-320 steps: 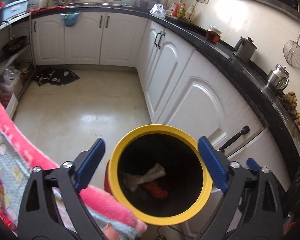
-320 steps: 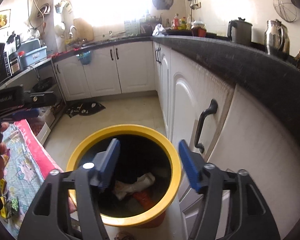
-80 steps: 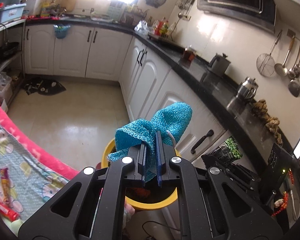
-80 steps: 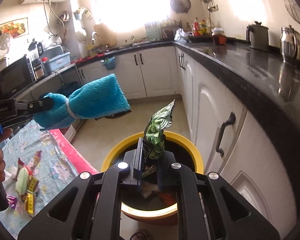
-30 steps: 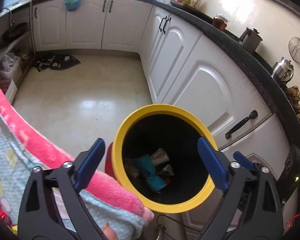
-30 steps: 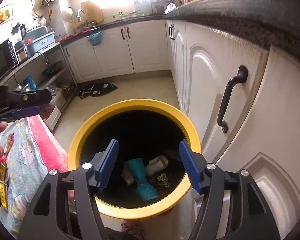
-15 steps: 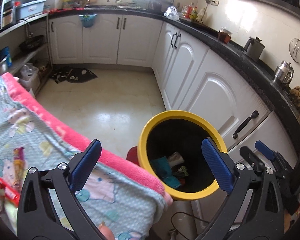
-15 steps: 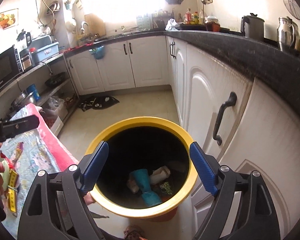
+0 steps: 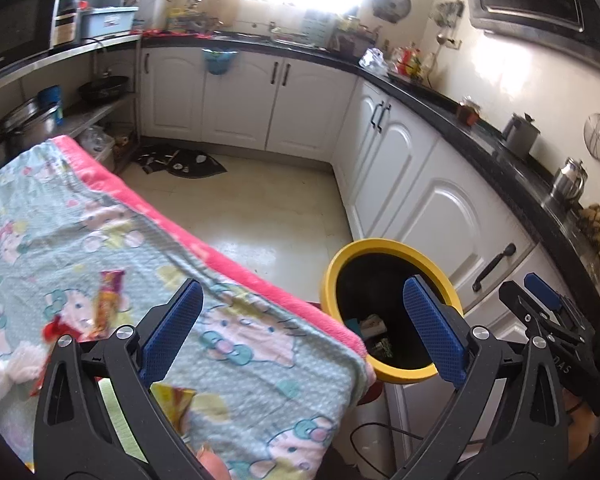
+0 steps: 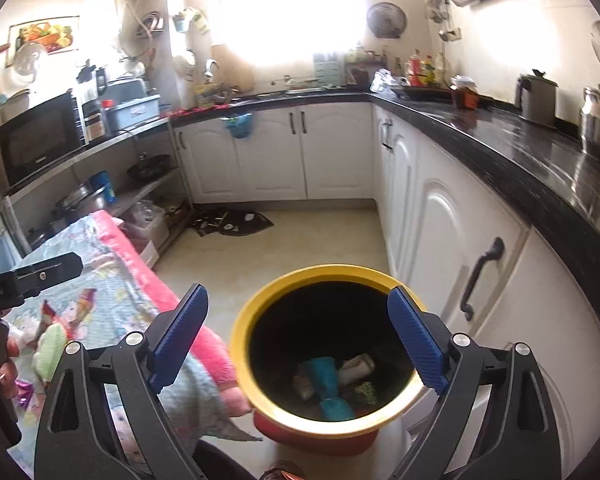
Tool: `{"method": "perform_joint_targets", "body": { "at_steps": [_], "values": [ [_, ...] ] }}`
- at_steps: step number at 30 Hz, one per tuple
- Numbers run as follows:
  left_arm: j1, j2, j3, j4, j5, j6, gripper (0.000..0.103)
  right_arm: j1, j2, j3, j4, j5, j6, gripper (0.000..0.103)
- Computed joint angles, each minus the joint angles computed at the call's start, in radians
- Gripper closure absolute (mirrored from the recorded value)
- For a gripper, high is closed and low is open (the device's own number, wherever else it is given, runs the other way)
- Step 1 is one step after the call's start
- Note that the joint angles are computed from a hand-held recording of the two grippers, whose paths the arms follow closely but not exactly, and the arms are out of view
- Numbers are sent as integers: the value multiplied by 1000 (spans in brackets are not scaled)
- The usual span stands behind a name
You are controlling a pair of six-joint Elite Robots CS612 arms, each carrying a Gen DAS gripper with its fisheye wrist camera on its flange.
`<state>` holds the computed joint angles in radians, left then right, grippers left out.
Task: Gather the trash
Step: 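Move both open tools back toward the remaining trash on the bed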
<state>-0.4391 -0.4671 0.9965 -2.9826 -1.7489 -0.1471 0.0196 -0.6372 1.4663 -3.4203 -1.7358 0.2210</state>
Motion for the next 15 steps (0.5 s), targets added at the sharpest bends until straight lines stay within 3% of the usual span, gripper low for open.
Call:
{"method": "perform_joint_targets", "body": {
  "at_steps": [15],
  "values": [
    [45,-70,129,-119,70,-42,11,45,-10,-14,-24,83,-75,14]
  ]
}}
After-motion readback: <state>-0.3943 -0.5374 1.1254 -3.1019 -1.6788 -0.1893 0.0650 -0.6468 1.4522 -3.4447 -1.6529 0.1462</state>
